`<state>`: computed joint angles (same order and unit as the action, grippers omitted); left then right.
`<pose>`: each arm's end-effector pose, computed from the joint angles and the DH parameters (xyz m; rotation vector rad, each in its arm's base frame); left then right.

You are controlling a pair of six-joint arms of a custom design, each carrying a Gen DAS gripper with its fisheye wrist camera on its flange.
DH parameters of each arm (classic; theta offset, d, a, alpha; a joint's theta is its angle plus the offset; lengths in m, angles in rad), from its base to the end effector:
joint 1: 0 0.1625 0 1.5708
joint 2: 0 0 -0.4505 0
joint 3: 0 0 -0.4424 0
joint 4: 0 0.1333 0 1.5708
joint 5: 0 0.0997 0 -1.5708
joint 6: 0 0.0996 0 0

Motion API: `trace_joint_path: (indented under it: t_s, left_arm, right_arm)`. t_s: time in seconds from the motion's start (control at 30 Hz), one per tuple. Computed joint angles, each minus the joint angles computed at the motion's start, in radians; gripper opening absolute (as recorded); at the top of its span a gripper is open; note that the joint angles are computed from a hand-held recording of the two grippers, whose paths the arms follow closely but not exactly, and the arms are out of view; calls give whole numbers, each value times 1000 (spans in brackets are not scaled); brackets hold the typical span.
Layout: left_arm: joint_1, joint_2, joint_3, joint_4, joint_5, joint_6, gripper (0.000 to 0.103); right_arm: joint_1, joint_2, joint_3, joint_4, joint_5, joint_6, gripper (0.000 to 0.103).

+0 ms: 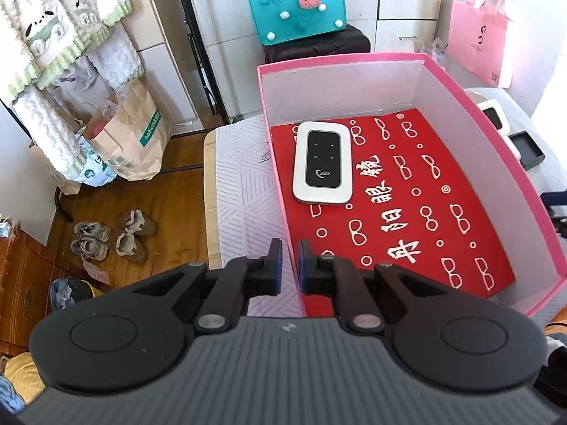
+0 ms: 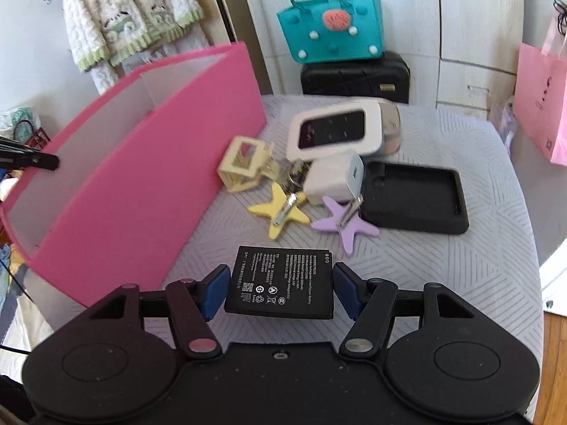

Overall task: Organize rigid objects
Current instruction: 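Carry the black battery into the pink box beside the router and release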

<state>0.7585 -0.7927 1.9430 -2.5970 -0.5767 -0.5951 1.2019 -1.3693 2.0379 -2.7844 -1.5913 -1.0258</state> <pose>-0.2784 -0.5625 0.0133 0.3152 2.2001 -0.6745 -0.0846 -0.5829 0.2962 0.8703 -2.5778 0.5649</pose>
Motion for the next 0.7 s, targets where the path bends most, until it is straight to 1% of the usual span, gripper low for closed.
trace_joint_path:
  t_s: [0.07, 0.13, 0.23, 0.33, 0.4, 0.47, 0.57, 0.7]
  left_arm:
    - [0, 1, -6, 17, -3, -1, 6]
    - [-5, 3, -7, 29, 8, -12, 6]
    - [-7, 3, -7, 27, 14, -31, 6]
    - [-5, 0, -7, 25, 3, -51, 6]
    - [-10, 6, -7, 21, 19, -47, 6]
    - [-10, 7, -8, 27, 24, -36, 6]
    - [-7, 2, -8, 23, 13, -20, 6]
    - [-4, -4, 3, -27, 4, 17, 6]
  right_arm:
    - [-3, -18, -5, 39, 40, -7, 69]
    - [7, -31, -5, 46, 54, -22, 69]
    - [35, -48, -7, 43, 80, -64, 69]
    - [66, -67, -19, 79, 134, -98, 69]
    - [86, -79, -31, 129, 177, -138, 69]
    - [115, -76, -43, 167, 194, -183, 69]
    - [168, -42, -57, 172, 167, -246, 69]
    - [240, 55, -92, 158, 67, -303, 69]
